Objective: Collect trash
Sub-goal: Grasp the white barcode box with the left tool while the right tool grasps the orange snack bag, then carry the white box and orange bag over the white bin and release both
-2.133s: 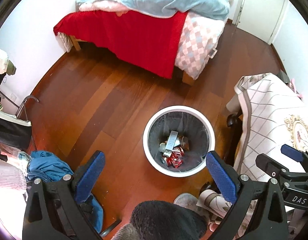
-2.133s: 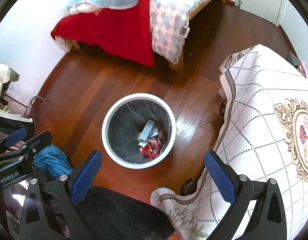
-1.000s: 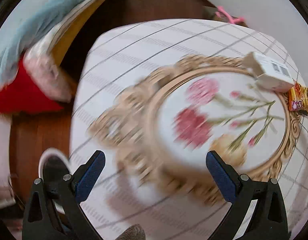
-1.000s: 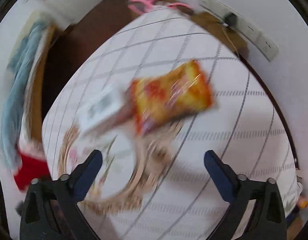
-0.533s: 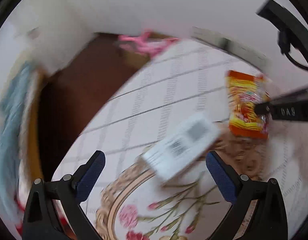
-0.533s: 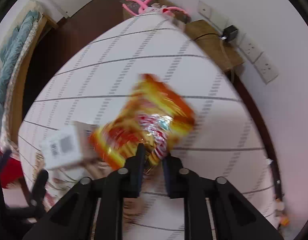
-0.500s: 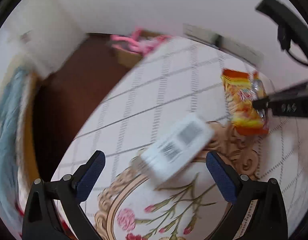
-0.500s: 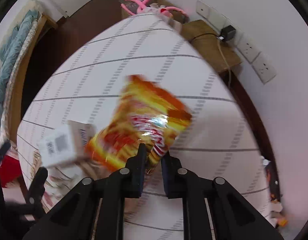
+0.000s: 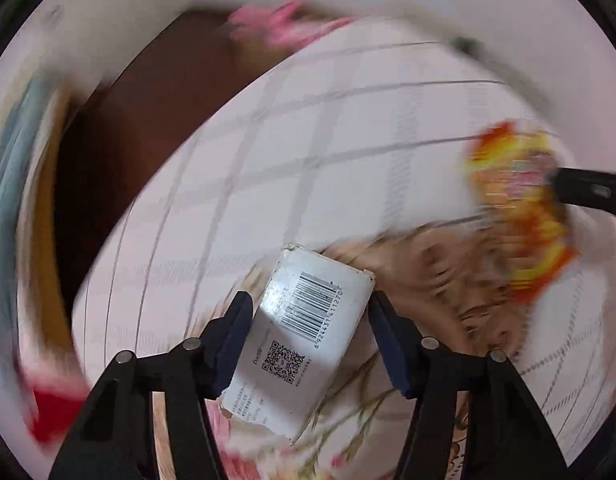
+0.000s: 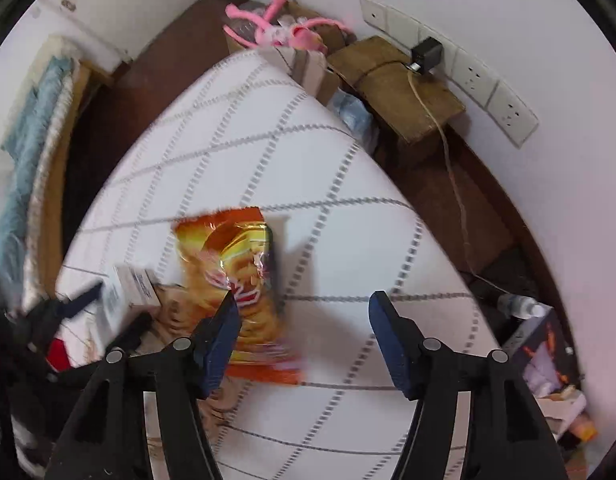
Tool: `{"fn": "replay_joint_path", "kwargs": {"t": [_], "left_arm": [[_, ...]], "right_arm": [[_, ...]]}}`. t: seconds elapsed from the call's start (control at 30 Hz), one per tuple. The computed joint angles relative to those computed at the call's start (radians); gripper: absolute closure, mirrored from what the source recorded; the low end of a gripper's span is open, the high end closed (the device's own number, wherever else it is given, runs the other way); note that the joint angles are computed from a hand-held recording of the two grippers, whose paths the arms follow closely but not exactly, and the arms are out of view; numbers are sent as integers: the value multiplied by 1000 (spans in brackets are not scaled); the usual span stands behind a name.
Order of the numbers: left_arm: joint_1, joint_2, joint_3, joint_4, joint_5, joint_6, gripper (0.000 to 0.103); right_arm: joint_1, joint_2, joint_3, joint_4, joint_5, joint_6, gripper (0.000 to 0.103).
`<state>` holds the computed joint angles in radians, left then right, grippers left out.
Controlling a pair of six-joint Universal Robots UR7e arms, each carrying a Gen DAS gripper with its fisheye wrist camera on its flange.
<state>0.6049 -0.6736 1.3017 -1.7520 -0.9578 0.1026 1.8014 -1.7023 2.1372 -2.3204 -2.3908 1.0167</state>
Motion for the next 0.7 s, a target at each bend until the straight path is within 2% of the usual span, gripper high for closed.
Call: {"fn": "replay_joint_path", "kwargs": {"t": [0.07,0.17,0.23,0.3,0.33,0.4,0.47,0.57,0.7], "left_arm": [[15,-25,15,-7,33,-121,46],[46,-47,26,-40,16,-203,46],[62,-43,18,-28,2,-223,46],[66,-57,49,-72,4,-202,47],[64,-61,59,-86,10,-193,53],[52,-88,104,-109,32,-195,54],[43,-112,132,-127,38,-202,56],[27,-166,184,-150,57,-225,56],[4,-250,254,-181,69,-258,56]], "right_arm": [[1,22,4,-73,7,-33,32],[5,94,-37,-79,-9,-76,29],[10,155,-92,10,-52,-84,29],[20,207,-143,132,-103,-57,30],[25,231,-166,201,-132,-29,30],[37,260,-186,275,-176,2,31],[51,275,-201,332,-203,30,46],[69,283,-202,329,-197,17,58],[112,295,-198,331,-178,32,64]]}}
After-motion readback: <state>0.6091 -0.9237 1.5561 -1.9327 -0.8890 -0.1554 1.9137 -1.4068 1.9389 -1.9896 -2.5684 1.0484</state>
